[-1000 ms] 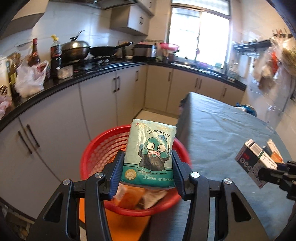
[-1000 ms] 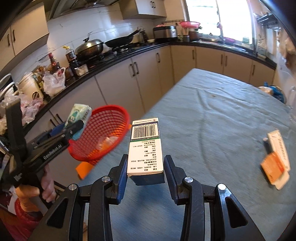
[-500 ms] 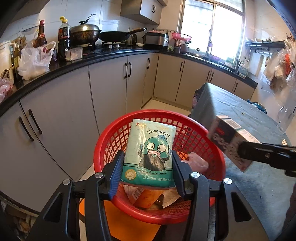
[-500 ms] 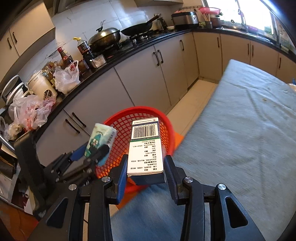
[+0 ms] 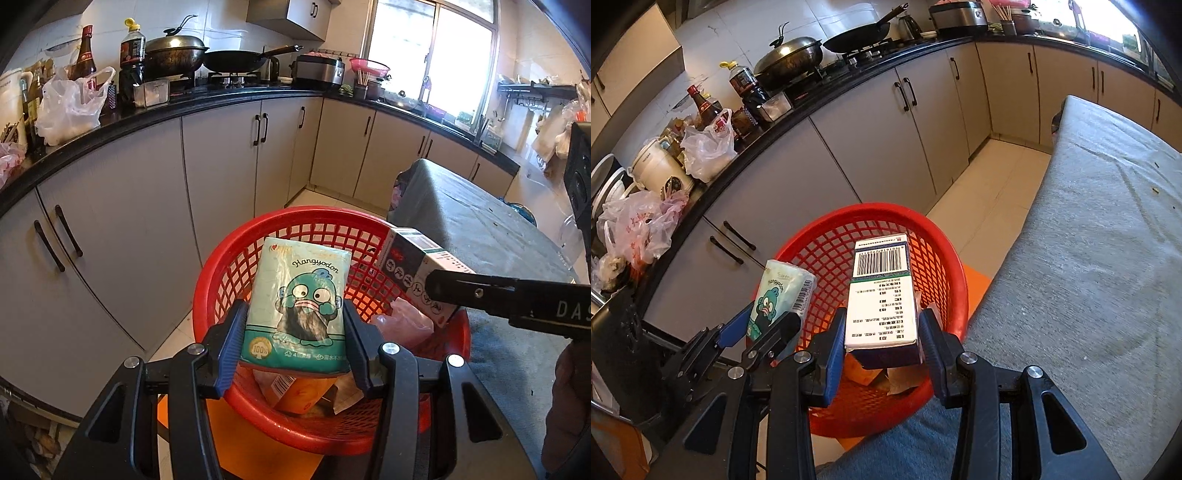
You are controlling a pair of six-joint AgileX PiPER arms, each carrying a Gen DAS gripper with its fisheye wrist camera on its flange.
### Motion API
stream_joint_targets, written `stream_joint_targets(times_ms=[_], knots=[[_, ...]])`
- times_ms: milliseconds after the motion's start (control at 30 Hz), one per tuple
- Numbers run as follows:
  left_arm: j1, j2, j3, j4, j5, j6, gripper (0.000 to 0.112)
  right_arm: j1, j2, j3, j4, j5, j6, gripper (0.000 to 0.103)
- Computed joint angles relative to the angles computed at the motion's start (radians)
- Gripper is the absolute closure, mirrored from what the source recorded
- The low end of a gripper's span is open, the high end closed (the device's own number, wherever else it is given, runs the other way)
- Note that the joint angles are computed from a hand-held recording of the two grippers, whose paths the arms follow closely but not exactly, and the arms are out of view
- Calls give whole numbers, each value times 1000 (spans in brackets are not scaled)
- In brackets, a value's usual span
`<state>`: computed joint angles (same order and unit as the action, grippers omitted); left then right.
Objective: Collect trash
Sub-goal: 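Open the left tool and the right tool to drop both items into the basket, then move both open tools back to the orange-white carton and white medicine box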
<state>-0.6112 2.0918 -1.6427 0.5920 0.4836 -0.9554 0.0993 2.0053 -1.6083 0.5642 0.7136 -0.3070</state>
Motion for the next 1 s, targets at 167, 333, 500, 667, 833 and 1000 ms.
stream_joint_targets(times_ms=[167,333,500,667,833,1000], knots=[[3,-3,-7,-18,2,10,60,-6,-15,16,29,-8,-32,54],[0,-21,6,-7,-2,-11,60,-25,-76,79,53,-40,-66,54],[-32,-37,5,27,8,-41,59,-72,-155,166,106,-56,-116,53],[-83,-30,-35,47,39,-39,59,-152,-241,277,188,-65,-209,53],[-142,-9,-95,40,77,-8,58,-254,-309,368,270,-48,-302,53],[-206,27,-175,29,127,35,57,-406,-382,457,349,-5,-421,54]])
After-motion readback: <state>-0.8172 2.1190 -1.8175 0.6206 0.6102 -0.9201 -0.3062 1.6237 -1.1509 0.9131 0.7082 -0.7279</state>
